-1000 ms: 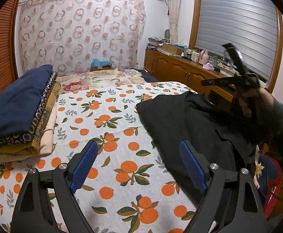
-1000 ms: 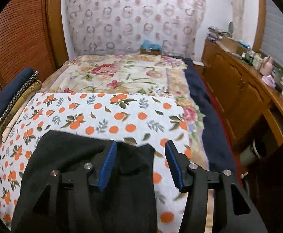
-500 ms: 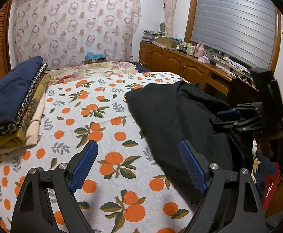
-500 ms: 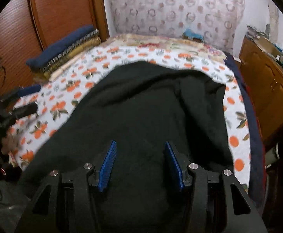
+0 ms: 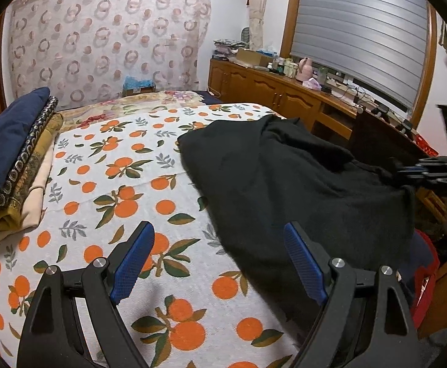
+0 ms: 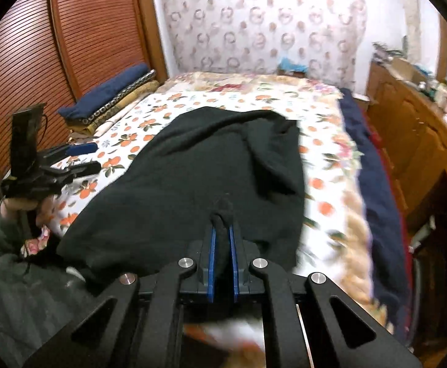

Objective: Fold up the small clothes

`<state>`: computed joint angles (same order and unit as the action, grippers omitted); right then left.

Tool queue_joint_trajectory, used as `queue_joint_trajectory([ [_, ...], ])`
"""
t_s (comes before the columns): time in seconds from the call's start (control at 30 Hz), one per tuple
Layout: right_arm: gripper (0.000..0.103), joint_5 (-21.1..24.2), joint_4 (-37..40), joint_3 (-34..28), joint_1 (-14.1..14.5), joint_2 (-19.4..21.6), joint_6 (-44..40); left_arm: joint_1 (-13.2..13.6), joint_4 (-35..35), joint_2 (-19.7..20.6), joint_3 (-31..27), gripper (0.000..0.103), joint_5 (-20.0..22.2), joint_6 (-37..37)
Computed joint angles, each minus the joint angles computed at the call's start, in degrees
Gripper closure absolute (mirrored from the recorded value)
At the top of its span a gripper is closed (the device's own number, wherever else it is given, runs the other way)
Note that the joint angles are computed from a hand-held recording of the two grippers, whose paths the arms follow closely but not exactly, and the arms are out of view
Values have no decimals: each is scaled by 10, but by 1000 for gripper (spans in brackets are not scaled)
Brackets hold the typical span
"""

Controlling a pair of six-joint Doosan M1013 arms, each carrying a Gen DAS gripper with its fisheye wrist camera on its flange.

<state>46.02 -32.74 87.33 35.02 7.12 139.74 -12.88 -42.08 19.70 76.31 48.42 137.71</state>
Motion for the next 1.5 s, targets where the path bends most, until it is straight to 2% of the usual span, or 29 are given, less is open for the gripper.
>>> queue_joint_trajectory([
  [0.07, 95, 39, -23, 9, 9, -11, 26, -2, 2, 0, -1, 16, 1, 0],
  [0.17, 95, 47, -7, 29, 7, -27, 40, -4, 7, 0, 0, 16, 3, -1],
  [0.23, 95, 46, 33, 30, -2, -29, 13, -6, 14, 1, -1, 16, 5, -4],
  [0.27, 95, 52, 29, 28, -1, -27, 10, -6, 15, 1, -2, 16, 5, -5],
  [0.33, 81, 60, 15, 21, 2, -20, 15, -7, 18, 3, -5, 16, 6, -8],
  [0.37, 66, 59, 6, 18, 1, -20, 20, -7, 19, 4, -6, 16, 7, -11],
  [0.4, 57, 57, -4, 15, 1, -20, 25, -8, 20, 4, -8, 16, 7, -13],
  [0.57, 57, 32, -36, -3, -12, -7, 37, -8, 22, 5, -10, 16, 1, -17],
  [0.7, 57, 13, -42, -38, -33, 22, 29, -6, 18, 4, -10, 16, -4, -18],
  [0.87, 57, -13, 28, -105, -71, 79, -46, -5, 17, 5, -12, 16, -5, -22],
  [1.0, 58, 19, 87, -178, -93, 138, -113, -5, 18, 5, -11, 16, -5, -25],
  [1.1, 59, 69, 99, -228, -101, 178, -136, -4, 17, 6, -10, 16, -3, -27],
  [1.13, 62, 89, 110, -244, -105, 191, -145, -3, 17, 7, -10, 16, -2, -26],
  [1.17, 73, 102, 117, -253, -108, 200, -153, -3, 17, 7, -10, 16, -2, -27],
  [1.2, 93, 109, 123, -261, -109, 205, -161, -3, 19, 8, -10, 16, -1, -28],
  [1.23, 100, 104, 124, -261, -109, 207, -168, -3, 21, 8, -10, 16, 1, -30],
  [1.3, 100, 67, 82, -240, -100, 191, -147, -3, 19, 7, -9, 16, 2, -27],
  [1.37, 100, 46, -6, -218, -90, 170, -58, -3, 17, 7, -8, 16, 3, -25],
  [1.43, 99, 78, -92, -214, -82, 164, 29, -5, 16, 8, -8, 16, 6, -26],
  [1.47, 93, 96, -106, -219, -80, 167, 31, -6, 17, 9, -10, 16, 8, -27],
  [1.5, 78, 113, -91, -228, -82, 172, 7, -6, 18, 9, -11, 16, 10, -26],
])
